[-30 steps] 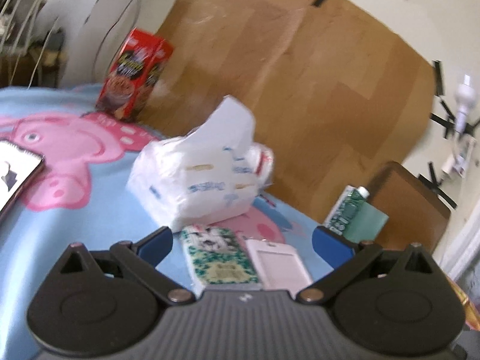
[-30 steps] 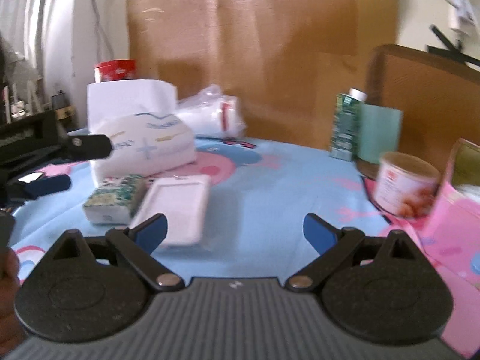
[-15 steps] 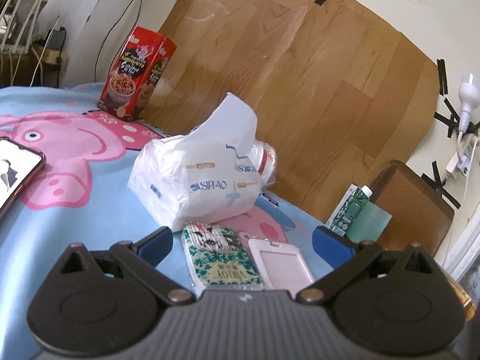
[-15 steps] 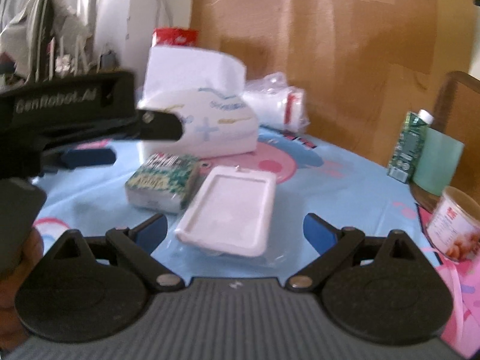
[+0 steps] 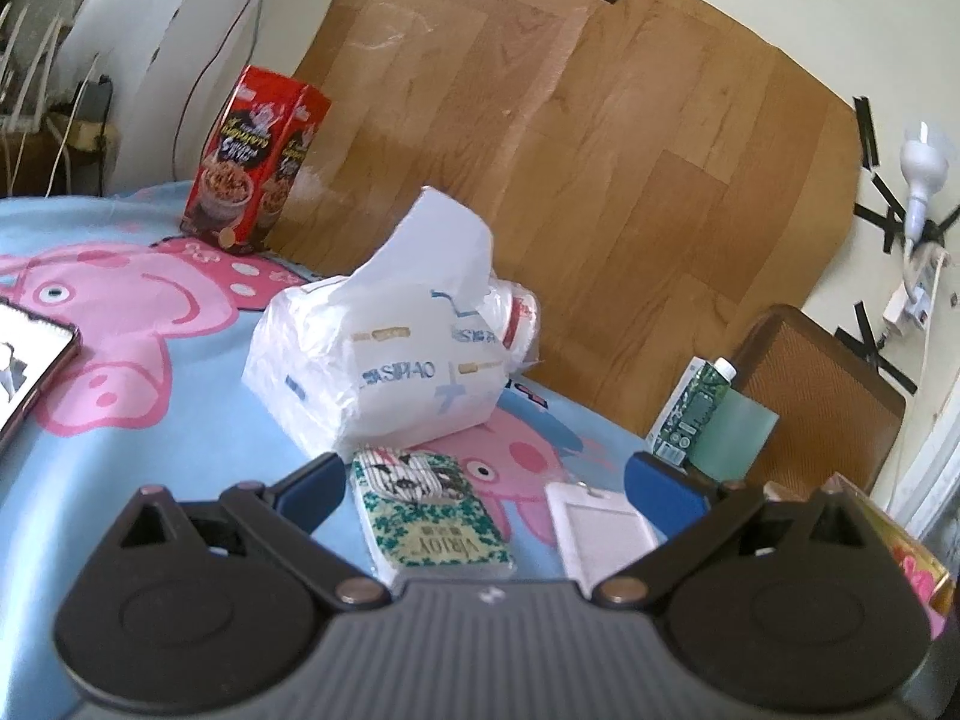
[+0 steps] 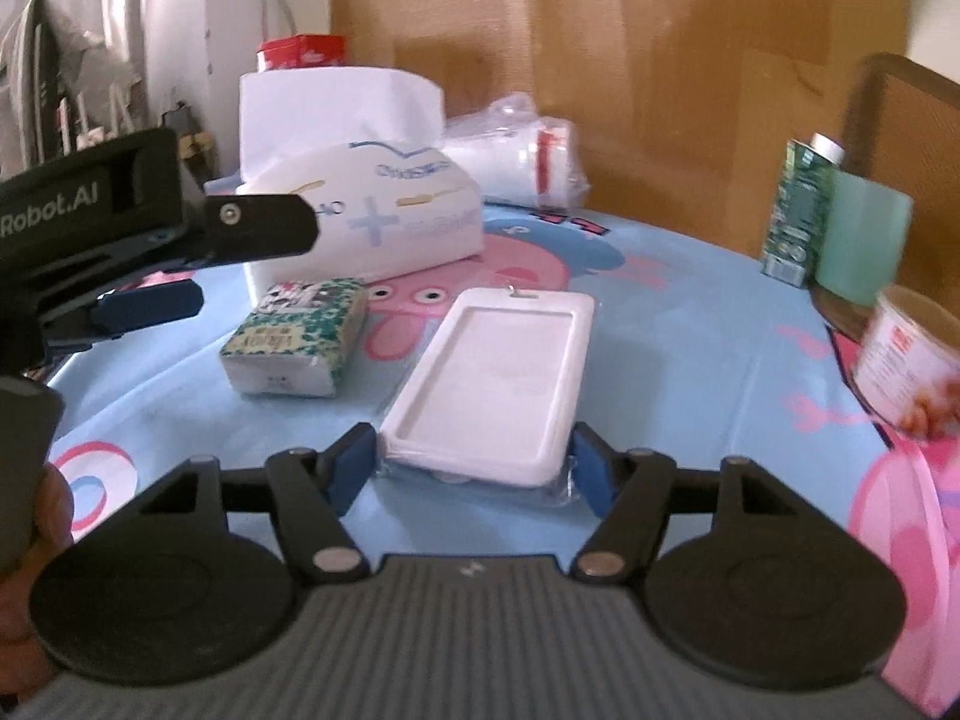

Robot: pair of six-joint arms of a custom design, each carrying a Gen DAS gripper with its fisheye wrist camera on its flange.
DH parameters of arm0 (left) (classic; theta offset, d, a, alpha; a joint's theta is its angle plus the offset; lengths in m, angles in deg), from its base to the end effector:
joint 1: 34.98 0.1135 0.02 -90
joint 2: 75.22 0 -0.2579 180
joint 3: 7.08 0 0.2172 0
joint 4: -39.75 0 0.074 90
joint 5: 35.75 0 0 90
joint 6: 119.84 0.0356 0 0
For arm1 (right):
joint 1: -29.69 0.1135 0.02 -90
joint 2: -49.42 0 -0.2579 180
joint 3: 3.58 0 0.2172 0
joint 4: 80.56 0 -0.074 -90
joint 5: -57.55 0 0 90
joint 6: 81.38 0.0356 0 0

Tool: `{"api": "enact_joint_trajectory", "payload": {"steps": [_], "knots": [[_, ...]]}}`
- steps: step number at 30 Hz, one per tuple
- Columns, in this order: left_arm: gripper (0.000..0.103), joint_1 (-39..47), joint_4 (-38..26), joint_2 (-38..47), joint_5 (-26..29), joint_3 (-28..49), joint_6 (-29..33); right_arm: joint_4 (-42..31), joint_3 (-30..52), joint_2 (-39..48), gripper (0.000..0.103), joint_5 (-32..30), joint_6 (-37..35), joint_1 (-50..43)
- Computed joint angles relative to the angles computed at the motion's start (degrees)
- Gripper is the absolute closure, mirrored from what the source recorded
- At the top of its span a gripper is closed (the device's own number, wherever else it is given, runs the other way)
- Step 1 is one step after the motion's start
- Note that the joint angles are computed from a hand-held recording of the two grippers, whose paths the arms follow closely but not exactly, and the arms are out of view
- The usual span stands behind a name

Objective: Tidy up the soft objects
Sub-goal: 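Close the right gripper on the white card holder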

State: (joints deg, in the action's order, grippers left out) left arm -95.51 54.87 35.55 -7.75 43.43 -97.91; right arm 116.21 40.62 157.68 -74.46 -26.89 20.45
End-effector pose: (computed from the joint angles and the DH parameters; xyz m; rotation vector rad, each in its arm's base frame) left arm 0.1667 -0.2311 0.1017 -0.5824 1.8248 -0.2071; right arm 0.2644 -0.0189 0.0893 -0.8059 2.0280 0.4450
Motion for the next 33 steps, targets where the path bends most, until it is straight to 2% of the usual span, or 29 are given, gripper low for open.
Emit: {"api": "enact_joint_trajectory", "payload": {"steps": [4,7,12,14,19,25,33], "knots": [[0.0,-0.6,-0.9,0.8,0.6,2.5,5.3,-1.9,-1.1,-0.7,0.032,-3.0,-2.7,-5.2],[0.0,0.1,-0.9,1.3,4.2,4.1,10.1,-1.7,-3.0,-1.1,0.031,-5.3,-6.5,-9.8],[0.0,1.3,-1.6,1.6,9.3,5.2,13.3,-5.3,-2.3,-0.7,0.031,-9.1,-11.4,-18.4],[0.0,2.0,-1.9,1.4,12.0,5.4,13.9,-7.6,-1.1,-0.1,0.031,-10.4,-12.4,-21.3],[0.0,2.3,-4.2,2.3,12.9,7.3,14.2,-11.9,1.3,1.4,0.029,-13.0,-14.1,-25.8],[0.0,2.1,-6.0,2.8,12.9,8.8,15.6,-11.7,1.0,2.0,0.025,-14.2,-14.7,-25.9],[0.0,2.6,-4.0,2.5,14.1,7.6,16.0,-15.0,2.5,2.5,0.021,-15.1,-16.0,-26.5]]}}
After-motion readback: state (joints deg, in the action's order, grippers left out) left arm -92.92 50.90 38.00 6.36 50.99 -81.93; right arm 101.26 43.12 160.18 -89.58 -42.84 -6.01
